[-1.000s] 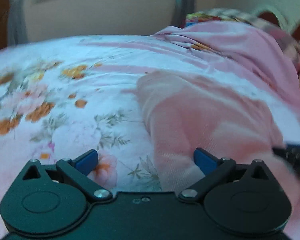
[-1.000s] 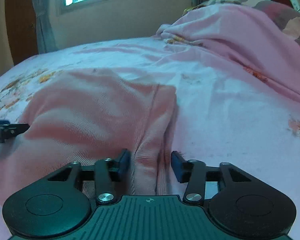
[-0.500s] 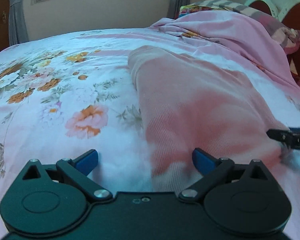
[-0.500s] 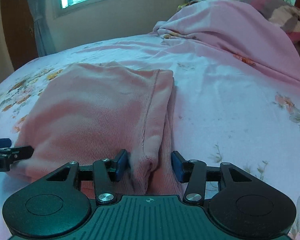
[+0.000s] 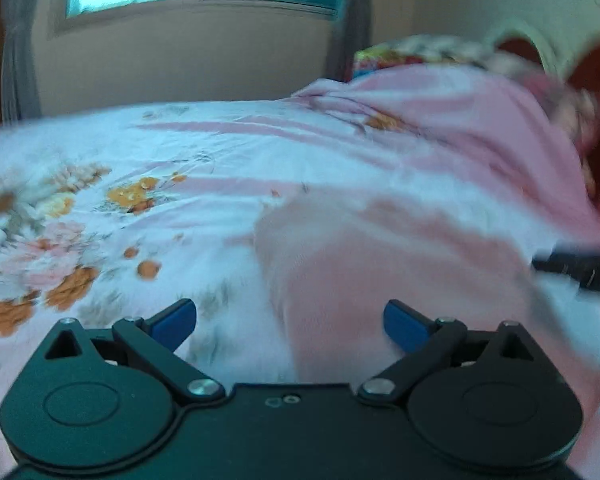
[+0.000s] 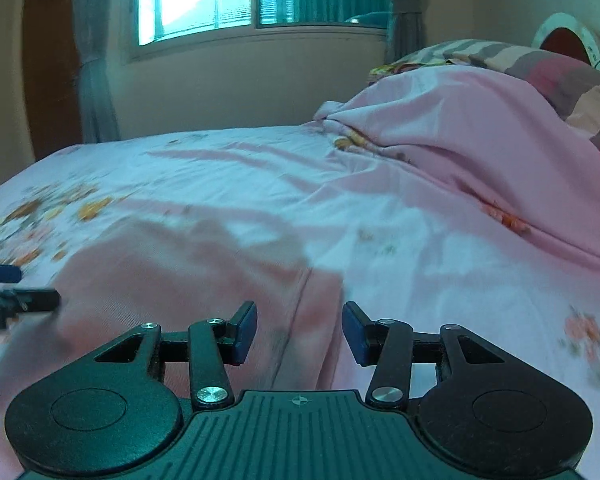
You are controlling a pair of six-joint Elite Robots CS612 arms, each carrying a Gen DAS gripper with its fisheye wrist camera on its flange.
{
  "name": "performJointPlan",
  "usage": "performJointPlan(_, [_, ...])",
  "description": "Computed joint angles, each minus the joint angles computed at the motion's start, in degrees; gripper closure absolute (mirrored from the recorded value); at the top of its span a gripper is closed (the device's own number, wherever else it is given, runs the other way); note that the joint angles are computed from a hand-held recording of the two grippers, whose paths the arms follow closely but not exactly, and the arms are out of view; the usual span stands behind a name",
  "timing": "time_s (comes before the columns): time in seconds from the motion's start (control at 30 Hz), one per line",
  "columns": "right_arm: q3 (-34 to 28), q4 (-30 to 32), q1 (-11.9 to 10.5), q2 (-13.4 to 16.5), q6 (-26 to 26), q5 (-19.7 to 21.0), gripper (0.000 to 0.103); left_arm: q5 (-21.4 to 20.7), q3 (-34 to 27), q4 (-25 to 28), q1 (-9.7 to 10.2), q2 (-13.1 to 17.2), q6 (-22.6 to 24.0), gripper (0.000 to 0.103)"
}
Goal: Fold small clothes
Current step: 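Lower both open grippers onto the folded sweater edge, then grasp the sweater edge with the right gripper while the left gripper grasps it too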
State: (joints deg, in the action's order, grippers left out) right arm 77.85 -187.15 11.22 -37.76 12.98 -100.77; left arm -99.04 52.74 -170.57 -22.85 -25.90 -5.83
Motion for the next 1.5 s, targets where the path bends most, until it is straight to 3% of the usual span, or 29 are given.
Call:
performJointPlan(0.07, [-2.0,0.4,-0.8,1.1,1.0,1.0,0.056,-5.0,-4.8,0.6,1.13,2.3,-4.9,0.006])
performJointPlan(0.2, [-6.3,3.3,-1.9,3.6,0.1,2.2,0.056,-0.9,-16.5,12.0,0.68,7.8,-1.3,0.006])
performJointPlan(0.27, [-8.5,9.4,-2.4,4.6,1.2,3.4,0.053,-0.8,-23.9,20.7,0.49,12.0,0.8,0.002])
performJointPlan(0.3, [-9.0,11.6,-2.8,5.1,1.6,4.1,0.049,-0.8,-25.6,22.0,0.50,13.0,2.1,0.002])
performJointPlan(0.37, [-7.6,10.8,-2.7,4.3,3.0,2.7,0.044,-0.3,-23.4,22.0,0.33,11.5,1.2,0.006])
performJointPlan(0.5, [2.2,1.3,-3.5,-0.5,6.1,8.7,0.044,-8.5,-9.1,14.4,1.71,4.0,4.0,0.007])
performJointPlan(0.57, [5.9,3.9,-3.5,-2.6,5.7,11.1,0.044,-9.6,-1.4,12.7,2.15,0.4,6.1,0.006])
performJointPlan(0.67, [11.5,-0.2,-3.3,-5.1,5.8,12.3,0.044,-14.4,3.2,8.9,3.70,-1.6,2.4,0.007])
performJointPlan(0.77, [14.2,-7.0,-4.8,-5.9,10.8,18.0,0.044,-21.1,2.7,6.0,5.03,-0.7,-2.2,0.007])
performJointPlan(0.83, [13.7,-7.9,-6.1,-5.5,16.2,22.3,0.044,-23.1,0.1,9.6,5.24,0.6,-3.2,0.007])
performJointPlan(0.97, [9.5,-3.4,-9.2,-3.1,21.0,38.5,0.044,-25.7,-3.6,15.3,5.59,2.3,0.5,0.007])
performJointPlan(1.07, [8.2,0.1,-9.7,-2.7,17.3,40.5,0.044,-32.2,-8.9,21.2,6.50,4.9,2.7,0.007])
performJointPlan(1.13, [7.6,-0.1,-10.8,-2.0,17.0,44.8,0.044,-38.3,-13.0,25.2,7.29,7.3,2.9,0.007])
performJointPlan(1.2, [7.2,-0.9,-12.0,-1.1,18.0,49.6,0.044,-42.3,-16.2,29.4,7.64,9.0,5.2,0.007])
performJointPlan(1.33, [4.7,-4.2,-13.0,1.9,24.2,56.3,0.044,-46.8,-22.7,30.2,7.45,13.3,3.7,0.008])
performJointPlan(1.4, [1.9,-6.4,-12.8,4.0,26.9,58.3,0.044,-48.2,-25.9,28.9,6.93,15.5,2.8,0.012])
performJointPlan(1.43, [-0.2,-6.6,-12.4,5.2,27.2,59.0,0.044,-48.7,-27.7,28.5,6.68,16.7,1.5,0.054])
performJointPlan(1.5, [-2.5,-4.8,-11.9,6.1,25.2,58.6,0.044,-50.1,-30.9,27.5,6.61,18.9,-3.1,0.058])
